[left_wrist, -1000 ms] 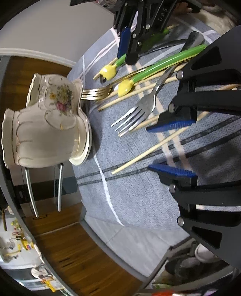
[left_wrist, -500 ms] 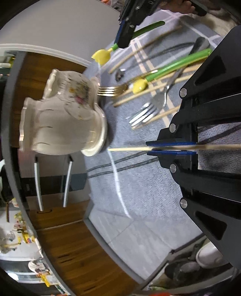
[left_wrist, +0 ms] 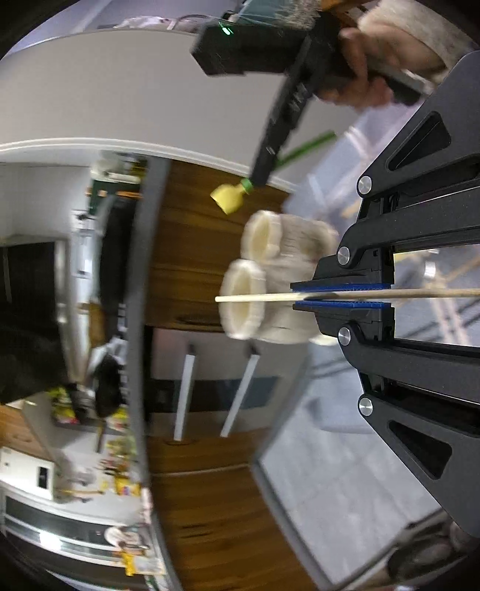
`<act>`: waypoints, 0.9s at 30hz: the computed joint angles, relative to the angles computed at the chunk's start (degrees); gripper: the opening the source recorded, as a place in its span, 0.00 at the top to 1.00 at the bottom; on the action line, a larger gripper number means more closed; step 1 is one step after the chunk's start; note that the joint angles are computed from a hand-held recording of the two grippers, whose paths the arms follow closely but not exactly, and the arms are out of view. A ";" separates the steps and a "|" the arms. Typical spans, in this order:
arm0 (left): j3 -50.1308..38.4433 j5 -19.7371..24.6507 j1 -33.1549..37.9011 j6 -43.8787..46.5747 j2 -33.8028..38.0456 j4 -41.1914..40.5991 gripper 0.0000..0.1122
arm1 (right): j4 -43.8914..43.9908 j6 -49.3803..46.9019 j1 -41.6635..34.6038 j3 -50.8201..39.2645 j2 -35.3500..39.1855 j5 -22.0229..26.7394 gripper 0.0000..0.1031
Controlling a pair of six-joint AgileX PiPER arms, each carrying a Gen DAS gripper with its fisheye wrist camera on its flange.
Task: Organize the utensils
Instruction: 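Lower chopstick into tall cup with left tool while right tool lowers green utensil into small cup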
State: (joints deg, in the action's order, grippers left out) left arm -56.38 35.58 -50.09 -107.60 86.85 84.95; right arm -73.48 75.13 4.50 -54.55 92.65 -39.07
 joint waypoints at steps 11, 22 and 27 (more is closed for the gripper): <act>-27.25 -7.26 11.80 12.06 14.85 -5.00 0.96 | 0.65 8.97 1.53 -19.52 13.23 3.28 0.92; -39.35 -1.14 13.45 2.94 28.39 7.42 0.96 | 9.72 0.73 4.66 -25.34 21.15 9.74 0.92; -33.47 -1.28 13.44 -4.32 26.46 13.40 0.96 | 8.67 -0.62 4.90 -24.86 21.69 11.03 0.92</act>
State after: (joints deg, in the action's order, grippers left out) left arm -89.86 34.30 -36.65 -111.92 113.31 98.35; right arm -64.81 74.51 9.40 -79.41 114.35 -28.04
